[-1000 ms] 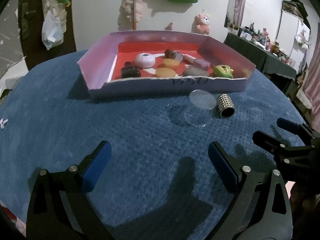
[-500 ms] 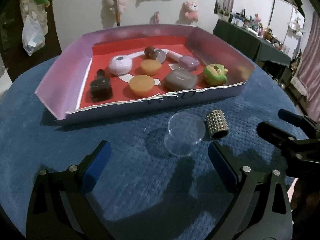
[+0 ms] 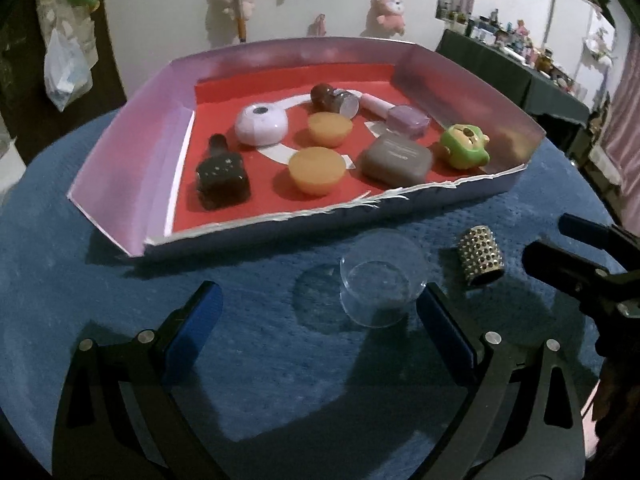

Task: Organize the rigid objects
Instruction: 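Grasp the clear round lid with the left gripper while the right grasps the studded silver tube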

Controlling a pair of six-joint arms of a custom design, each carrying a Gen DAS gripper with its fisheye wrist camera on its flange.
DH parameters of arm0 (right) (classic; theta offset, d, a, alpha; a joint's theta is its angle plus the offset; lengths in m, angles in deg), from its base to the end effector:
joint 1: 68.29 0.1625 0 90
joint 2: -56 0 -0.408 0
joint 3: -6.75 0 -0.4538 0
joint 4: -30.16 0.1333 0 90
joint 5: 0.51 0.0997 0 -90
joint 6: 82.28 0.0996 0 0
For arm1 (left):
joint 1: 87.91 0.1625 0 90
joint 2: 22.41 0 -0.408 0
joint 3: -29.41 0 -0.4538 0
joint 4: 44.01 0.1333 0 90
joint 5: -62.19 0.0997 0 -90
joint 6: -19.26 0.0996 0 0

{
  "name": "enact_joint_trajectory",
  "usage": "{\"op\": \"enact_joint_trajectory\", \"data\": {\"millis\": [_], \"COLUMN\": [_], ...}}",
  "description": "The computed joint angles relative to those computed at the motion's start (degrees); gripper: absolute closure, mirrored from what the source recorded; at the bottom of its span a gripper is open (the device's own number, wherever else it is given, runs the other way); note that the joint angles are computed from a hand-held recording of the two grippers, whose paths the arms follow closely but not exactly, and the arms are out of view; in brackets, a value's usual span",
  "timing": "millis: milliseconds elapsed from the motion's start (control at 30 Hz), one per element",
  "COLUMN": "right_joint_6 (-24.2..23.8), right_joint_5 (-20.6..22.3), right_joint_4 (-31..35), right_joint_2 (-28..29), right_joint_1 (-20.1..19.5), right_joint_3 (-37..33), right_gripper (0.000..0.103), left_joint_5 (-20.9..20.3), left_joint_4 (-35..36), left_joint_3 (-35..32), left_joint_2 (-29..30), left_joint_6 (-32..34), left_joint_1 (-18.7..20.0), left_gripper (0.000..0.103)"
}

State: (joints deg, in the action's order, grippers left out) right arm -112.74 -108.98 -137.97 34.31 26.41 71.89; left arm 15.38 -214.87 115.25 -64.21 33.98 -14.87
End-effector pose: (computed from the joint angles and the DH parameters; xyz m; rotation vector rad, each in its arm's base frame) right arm 0.1706 -0.8331 -0.0198 0.6627 -2.5309 0.7006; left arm -0.0272 -0.7797 0.1206 0.3352 2.2879 -0.7806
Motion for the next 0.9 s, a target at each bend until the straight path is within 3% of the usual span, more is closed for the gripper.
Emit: {"op": "enact_joint_trajectory", "data": {"millis": [167,400,567,800,867,900], "right_joint_6": [1.0,1.9,1.1,1.4,2.8,3.1], "right_joint_5": [1.9,3.4,4.2,8.5,11.3,12.5], "right_joint_4": [4.4,8.5,10.3,14.1,16.8,18.0], "right_joint_2": [1.4,2.6,3.1,2.4,2.0,1.9], "right_joint_1": [0.2,0.2,0.3,-0.4,-1.1,-1.3], "right_joint_3": [-2.4,-4.7,-5.8,-5.9,-6.1,-6.3], "right_gripper": [0.001,0.015,0.029,0.047,0.063,0.066], "left_joint_5": [-1.9,-4.7,-7.4,-10.2,-11.4,-12.2], "left_joint_4": [0.2,1.4,3.7,4.8,5.0,5.2], "left_joint_3": [0.2,-0.7,-1.1,-1.7,-1.8,-1.8], "left_joint_2": [-0.8,-0.8,-0.8,-0.5,-0.6,-0.7], "left_joint_6": [2.9,4.4,4.5,4.9,4.6,4.6], "left_joint_1": [0.4,1.0,1.3,1.5,1.7,1.8], "left_gripper": [0.004,0.006,0.021,0.044,0.048,0.059]}}
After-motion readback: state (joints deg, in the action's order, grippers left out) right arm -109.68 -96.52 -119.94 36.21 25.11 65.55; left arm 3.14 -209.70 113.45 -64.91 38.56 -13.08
